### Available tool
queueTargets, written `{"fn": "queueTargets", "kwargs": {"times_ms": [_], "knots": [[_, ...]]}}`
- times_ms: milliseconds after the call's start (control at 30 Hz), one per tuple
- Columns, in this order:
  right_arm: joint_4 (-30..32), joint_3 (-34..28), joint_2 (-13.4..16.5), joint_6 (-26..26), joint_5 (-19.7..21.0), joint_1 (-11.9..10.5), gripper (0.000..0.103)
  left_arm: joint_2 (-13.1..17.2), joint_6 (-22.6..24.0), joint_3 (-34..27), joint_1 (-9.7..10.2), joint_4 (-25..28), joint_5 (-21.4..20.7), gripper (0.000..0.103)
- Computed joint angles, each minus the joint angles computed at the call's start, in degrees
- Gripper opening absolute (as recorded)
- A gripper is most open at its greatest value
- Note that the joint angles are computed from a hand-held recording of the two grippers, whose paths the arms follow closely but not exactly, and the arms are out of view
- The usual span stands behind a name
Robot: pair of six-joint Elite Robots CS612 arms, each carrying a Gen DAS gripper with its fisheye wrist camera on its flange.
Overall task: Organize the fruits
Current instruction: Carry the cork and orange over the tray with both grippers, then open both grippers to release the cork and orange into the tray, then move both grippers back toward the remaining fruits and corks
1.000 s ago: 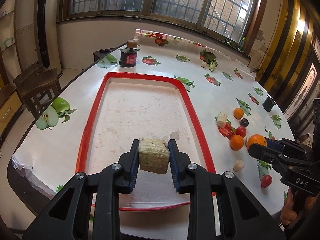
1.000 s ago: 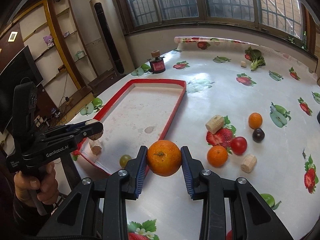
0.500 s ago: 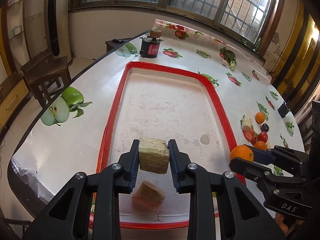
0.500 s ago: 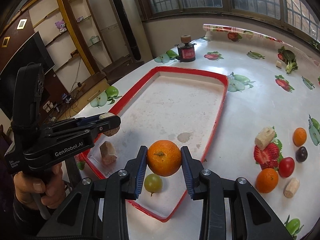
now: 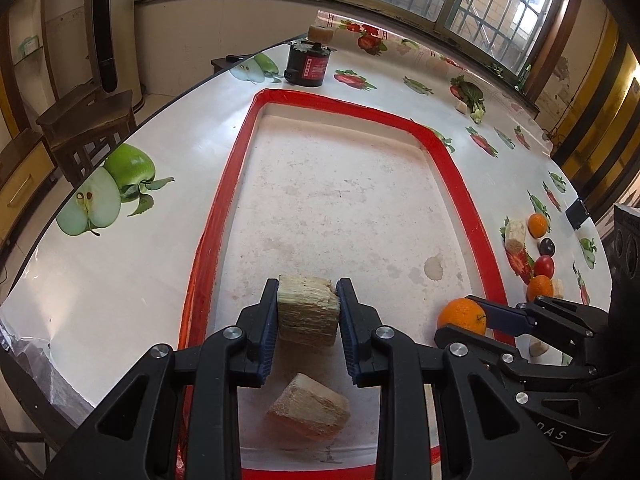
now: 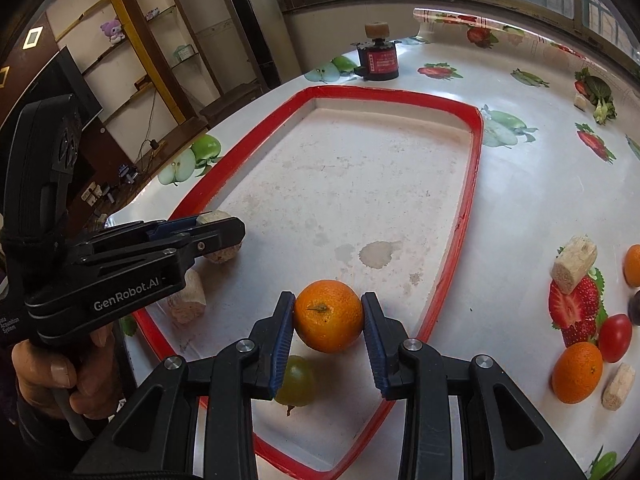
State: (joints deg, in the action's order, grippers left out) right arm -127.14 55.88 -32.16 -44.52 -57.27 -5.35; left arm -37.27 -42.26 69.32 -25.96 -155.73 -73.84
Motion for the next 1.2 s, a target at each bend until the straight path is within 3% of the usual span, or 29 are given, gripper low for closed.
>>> {"fn": "queueTargets", "kwargs": {"times_ms": [200, 233, 333, 367, 667, 1200], "knots": [[-0.69, 0.72, -0.42, -0.87, -0.89, 0.17, 0.036, -0.14, -1.11, -0.11, 0.05, 0.76, -0.11, 0.028], [-0.88, 0.93, -0.54, -0.93, -1.04, 0.15, 0.037, -0.26, -1.27, 0.00, 0.00, 0.79, 0.13, 0.031], [-1.68, 1.61, -1.01, -0.80, -0.63, -0.08, 0.042, -0.70, -1.71, 0.38, -0.33, 0.86, 1.71, 0.059], [-2.28, 2.04, -1.27, -0.62, -0.34, -0.20, 0.046, -0.84, -1.66, 0.62, -0.48, 0.45, 2.33, 0.061], [-6.46, 5.50, -3.68, 1.30, 2.36, -1.84, 0.049, -1.43, -2.17, 1.10, -1.09, 0.75, 3.32, 0.061], [-13.30, 9.60, -6.24, 7.29, 3.63, -5.85, 0.050, -2.20, -0.73, 0.87, -2.89, 0.38, 5.26, 0.061]]}}
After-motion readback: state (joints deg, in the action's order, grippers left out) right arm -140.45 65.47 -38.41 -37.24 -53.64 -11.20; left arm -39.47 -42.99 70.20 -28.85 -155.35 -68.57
